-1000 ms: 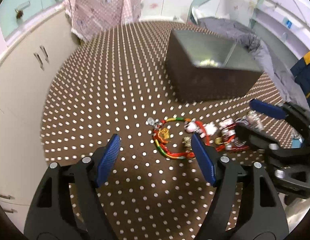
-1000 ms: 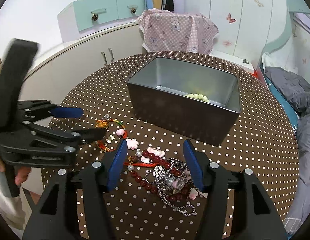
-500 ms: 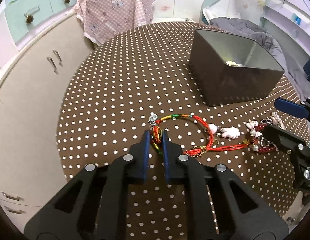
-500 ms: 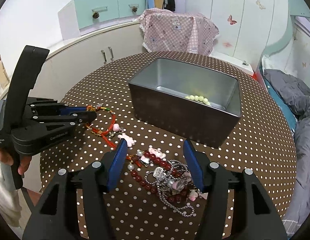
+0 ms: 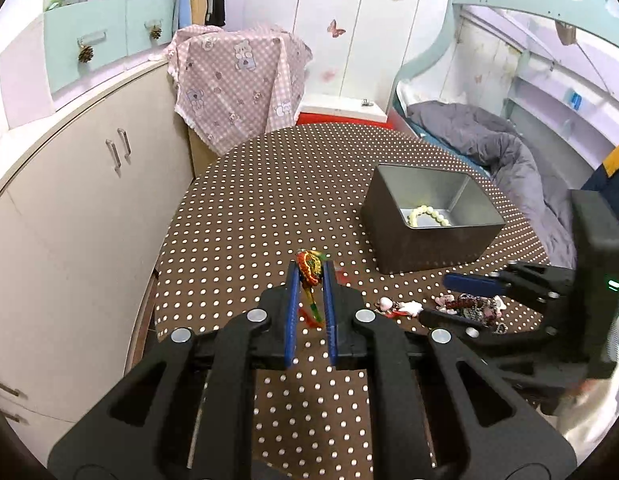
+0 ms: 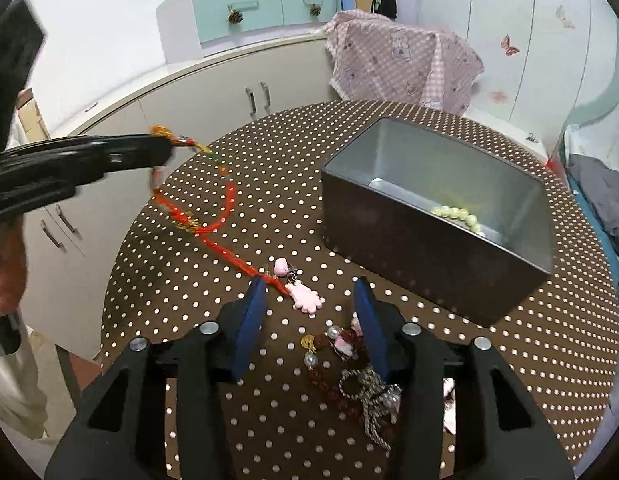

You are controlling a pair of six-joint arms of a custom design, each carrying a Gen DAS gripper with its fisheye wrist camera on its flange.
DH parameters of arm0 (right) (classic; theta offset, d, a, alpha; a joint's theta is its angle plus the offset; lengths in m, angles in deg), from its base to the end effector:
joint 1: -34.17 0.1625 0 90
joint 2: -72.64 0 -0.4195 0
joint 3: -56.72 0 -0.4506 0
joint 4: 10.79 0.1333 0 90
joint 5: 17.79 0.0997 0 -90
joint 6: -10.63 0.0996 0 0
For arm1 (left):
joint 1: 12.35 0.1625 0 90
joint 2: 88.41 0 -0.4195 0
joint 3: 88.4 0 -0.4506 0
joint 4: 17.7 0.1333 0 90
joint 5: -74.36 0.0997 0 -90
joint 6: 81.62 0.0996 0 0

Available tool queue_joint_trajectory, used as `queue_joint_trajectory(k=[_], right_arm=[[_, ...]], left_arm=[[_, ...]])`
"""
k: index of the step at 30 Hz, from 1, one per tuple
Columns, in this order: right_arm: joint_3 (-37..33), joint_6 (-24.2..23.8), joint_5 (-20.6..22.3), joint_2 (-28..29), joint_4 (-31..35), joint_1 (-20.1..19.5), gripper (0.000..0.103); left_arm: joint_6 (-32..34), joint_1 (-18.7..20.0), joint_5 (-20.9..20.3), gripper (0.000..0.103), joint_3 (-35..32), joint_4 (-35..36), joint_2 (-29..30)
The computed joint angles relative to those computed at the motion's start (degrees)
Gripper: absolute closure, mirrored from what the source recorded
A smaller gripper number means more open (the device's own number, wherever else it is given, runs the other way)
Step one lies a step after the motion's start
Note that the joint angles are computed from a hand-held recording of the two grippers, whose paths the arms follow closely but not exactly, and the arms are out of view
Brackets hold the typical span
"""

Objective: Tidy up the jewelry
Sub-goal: 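Grasp the red-and-green string bracelet with the left gripper, then lift the string bracelet with the left gripper while the right gripper grasps a pink charm chain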

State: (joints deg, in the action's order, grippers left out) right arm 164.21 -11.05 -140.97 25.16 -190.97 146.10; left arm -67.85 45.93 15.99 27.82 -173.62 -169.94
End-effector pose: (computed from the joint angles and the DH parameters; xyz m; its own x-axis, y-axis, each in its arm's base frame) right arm 0.3109 -0.5613 0.0595 -0.6976 -0.3496 0.6253 -0.6248 0.7240 -0.2922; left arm -0.1374 -0.5752 0.3001 -0.7353 0.3833 -0.5590 0.6431 0.6550 -0.3968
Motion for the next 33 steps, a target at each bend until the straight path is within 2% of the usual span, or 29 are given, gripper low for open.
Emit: queue_joint_trajectory(k=[4, 7, 8, 9, 16, 25, 26, 32, 33], right_arm=[[-1.49, -0.49, -1.16, 1.48, 2.30, -0.35, 0.067], [-2.66, -3.00, -3.99, 3.63, 1.85, 0.03, 0.078], [-2.79, -3.63, -3.92, 3.85, 1.92, 0.18, 0.088], [-2.74, -3.71, -3.85, 3.85, 2.00, 0.27, 0.089], [-1.62, -1.42, -3.55, 2.48, 1.26, 0.25, 0.089], [1.03, -1.29, -3.68, -0.65, -3.38, 1.13, 0.089], [1.20, -1.28, -3.60, -0.88, -3.78, 1.12, 0.089], [1.36, -1.18, -2.98, -1.44, -4.77, 0.96, 0.089], [1.44, -1.23, -2.79, -1.63, -4.69, 0.88, 0.089]], left_arm=[[-0.37, 0.01, 0.71, 0.091, 1.23, -0.76, -1.59], [-0.95, 0.55, 0.73, 0.092, 1.14, -0.75, -1.64], [-1.20, 0.75, 0.73, 0.092, 1.01, -0.66, -1.48], [-1.30, 1.04, 0.58, 0.092, 0.76, -0.43, -1.29], [-1.55, 2.04, -0.64, 0.093, -0.25, 0.32, 0.11], [-0.79, 2.91, 1.06, 0.092, 0.87, -1.82, -1.28], [-1.71, 3.18, 2.26, 0.092, 0.88, -1.16, -1.45], [-5.57, 5.62, 3.38, 0.092, 0.19, 4.71, -1.85], [-6.66, 6.04, 3.34, 0.085, -0.18, 6.27, -1.75]])
